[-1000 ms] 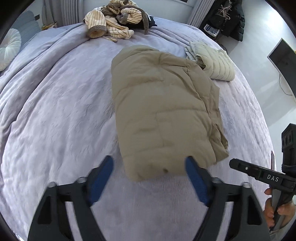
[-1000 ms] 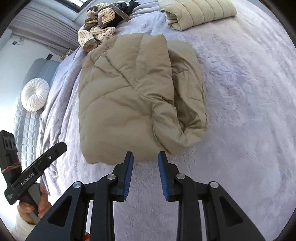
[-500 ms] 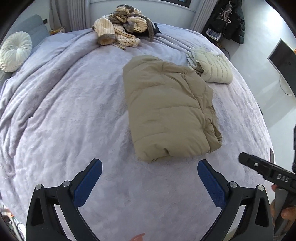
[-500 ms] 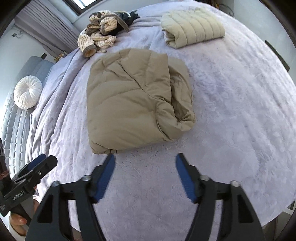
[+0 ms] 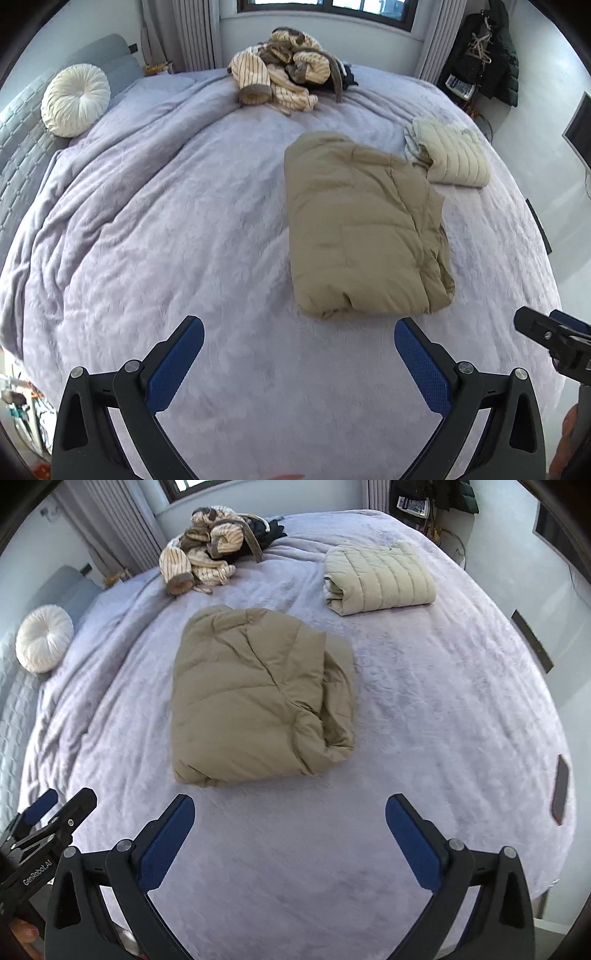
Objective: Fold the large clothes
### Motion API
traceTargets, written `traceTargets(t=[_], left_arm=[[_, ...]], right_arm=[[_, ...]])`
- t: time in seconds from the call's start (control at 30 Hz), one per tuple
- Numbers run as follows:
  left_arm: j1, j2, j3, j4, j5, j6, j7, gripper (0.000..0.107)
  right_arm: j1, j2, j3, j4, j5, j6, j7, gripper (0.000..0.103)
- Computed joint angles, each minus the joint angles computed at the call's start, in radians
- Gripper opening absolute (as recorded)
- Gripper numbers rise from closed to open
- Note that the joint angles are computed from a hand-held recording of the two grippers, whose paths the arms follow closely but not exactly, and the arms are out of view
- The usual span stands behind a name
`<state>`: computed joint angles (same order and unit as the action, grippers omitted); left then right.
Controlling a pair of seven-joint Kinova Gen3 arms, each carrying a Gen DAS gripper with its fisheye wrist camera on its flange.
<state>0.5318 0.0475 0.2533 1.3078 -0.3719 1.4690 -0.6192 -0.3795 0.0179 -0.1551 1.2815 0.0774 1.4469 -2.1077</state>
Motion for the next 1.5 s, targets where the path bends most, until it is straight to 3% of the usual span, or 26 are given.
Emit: traceTargets(t=[0.77, 1.5], left_arm=[[0.093, 0.025, 0.023, -0.087, -0.083, 0.140, 0.062, 0.103], [0.092, 0.012, 0.025, -0.090, -0.073, 0.136, 0.050, 0.103]], right_arm=[[-0.019, -0.060, -0.037, -0.001, 0.057, 0.026, -0.016, 0.103], [-0.027, -0.062, -0.046, 0.002, 0.069, 0.029, -0.033, 0.103]])
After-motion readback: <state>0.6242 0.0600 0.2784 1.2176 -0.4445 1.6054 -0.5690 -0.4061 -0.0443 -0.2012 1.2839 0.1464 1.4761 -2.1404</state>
